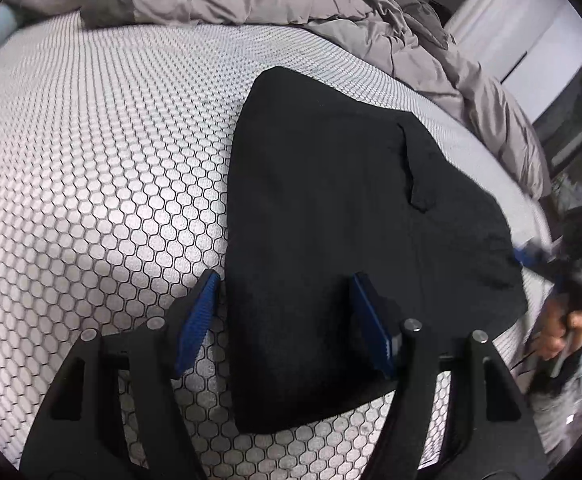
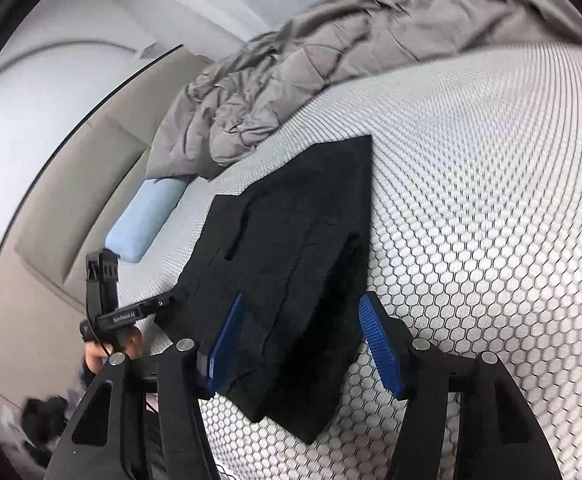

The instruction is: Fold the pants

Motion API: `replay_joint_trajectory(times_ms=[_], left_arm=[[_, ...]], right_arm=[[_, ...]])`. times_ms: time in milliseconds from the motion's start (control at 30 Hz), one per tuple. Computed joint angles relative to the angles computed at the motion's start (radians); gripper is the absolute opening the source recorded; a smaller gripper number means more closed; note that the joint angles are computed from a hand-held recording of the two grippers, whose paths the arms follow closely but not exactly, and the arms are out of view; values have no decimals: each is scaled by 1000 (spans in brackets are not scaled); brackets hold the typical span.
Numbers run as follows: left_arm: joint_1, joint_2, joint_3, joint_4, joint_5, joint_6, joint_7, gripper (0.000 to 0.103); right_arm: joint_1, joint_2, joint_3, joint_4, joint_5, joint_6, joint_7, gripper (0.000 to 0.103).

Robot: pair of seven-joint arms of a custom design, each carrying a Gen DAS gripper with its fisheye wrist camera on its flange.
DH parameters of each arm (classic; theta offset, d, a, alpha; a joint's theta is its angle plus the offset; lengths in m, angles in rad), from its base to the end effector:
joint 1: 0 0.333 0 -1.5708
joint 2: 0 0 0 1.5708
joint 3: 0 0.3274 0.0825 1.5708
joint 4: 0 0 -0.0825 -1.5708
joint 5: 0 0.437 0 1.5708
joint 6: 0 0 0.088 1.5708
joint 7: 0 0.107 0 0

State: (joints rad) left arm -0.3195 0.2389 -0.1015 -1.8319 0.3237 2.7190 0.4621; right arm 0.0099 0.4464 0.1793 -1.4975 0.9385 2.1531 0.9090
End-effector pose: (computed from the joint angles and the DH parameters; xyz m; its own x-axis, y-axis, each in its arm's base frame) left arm 0.6494 -0.2978 0.4617 0.2977 -0.8688 0.3958 -0.7366 -0.4727 -0.4837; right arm 0.7510 0.1552 0.4465 0.4360 -0.6257 -0.6468 -0.8756 -0.1290 -0.4654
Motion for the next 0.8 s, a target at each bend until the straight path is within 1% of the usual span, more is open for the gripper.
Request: replay_joint_trajectory(times_ms=[33,67,100,133,167,200,233,300,333,367,400,433,467,500,533,567,600,633,667,733,767,800], left_arm=[[20,0,-15,-14,-47,41,32,51],[35,1,-28,-21,-96,62,60,49],[31,1,-22,-24,-102,68,59,42],[30,-2,-18,-26,-109,75,63,33],[27,-4,-13,-27,-111,84,65,29],[26,-3,-9,-22,-112,96,68,24],[23,0,-4,-14,-108,100,70,22],[8,26,18,36,-77,83,56,22],[-7,49,36,77,-46,49,36,22],[-21,82,52,130,-14,1,22,22],[-30,112,62,174,7,-41,9,25],[-46,144,75,228,35,-109,-10,32],[-60,159,84,256,63,-151,-31,35],[-83,171,98,286,112,-204,-55,39],[-91,186,97,316,141,-241,-55,44],[-106,198,95,353,180,-308,-34,48],[-121,208,94,382,217,-365,-22,53],[-142,204,99,388,270,-406,-33,54],[-150,196,95,382,302,-416,-48,55],[-146,180,72,362,322,-402,-70,63],[-143,166,61,341,328,-385,-75,64],[-147,149,56,316,345,-380,-89,67]], right_arm=[[18,27,-9,27,-45,-12,36,60],[33,48,-14,49,-88,-19,60,60],[45,64,-13,61,-113,-3,72,54],[44,74,0,74,-110,0,75,36],[43,77,9,80,-107,9,78,31],[39,66,23,68,-85,51,58,25],[35,53,36,57,-57,95,25,22],[48,47,36,59,-58,157,22,22],[84,65,14,87,-123,198,71,22],[107,84,-2,108,-184,217,113,23],[139,108,-29,138,-277,226,176,29],[171,131,-57,162,-365,226,240,43],[167,135,-53,160,-383,227,262,50],[145,130,-33,151,-369,226,260,55],[125,119,-16,138,-365,223,254,63],[115,107,-8,123,-373,232,254,68],[106,71,-3,74,-376,267,252,74],[92,46,11,36,-361,292,235,75],[65,16,35,-5,-321,299,192,75],[20,-24,70,-54,-228,265,101,77],[13,-36,75,-67,-195,243,61,78],[21,-41,66,-70,-188,236,46,78]])
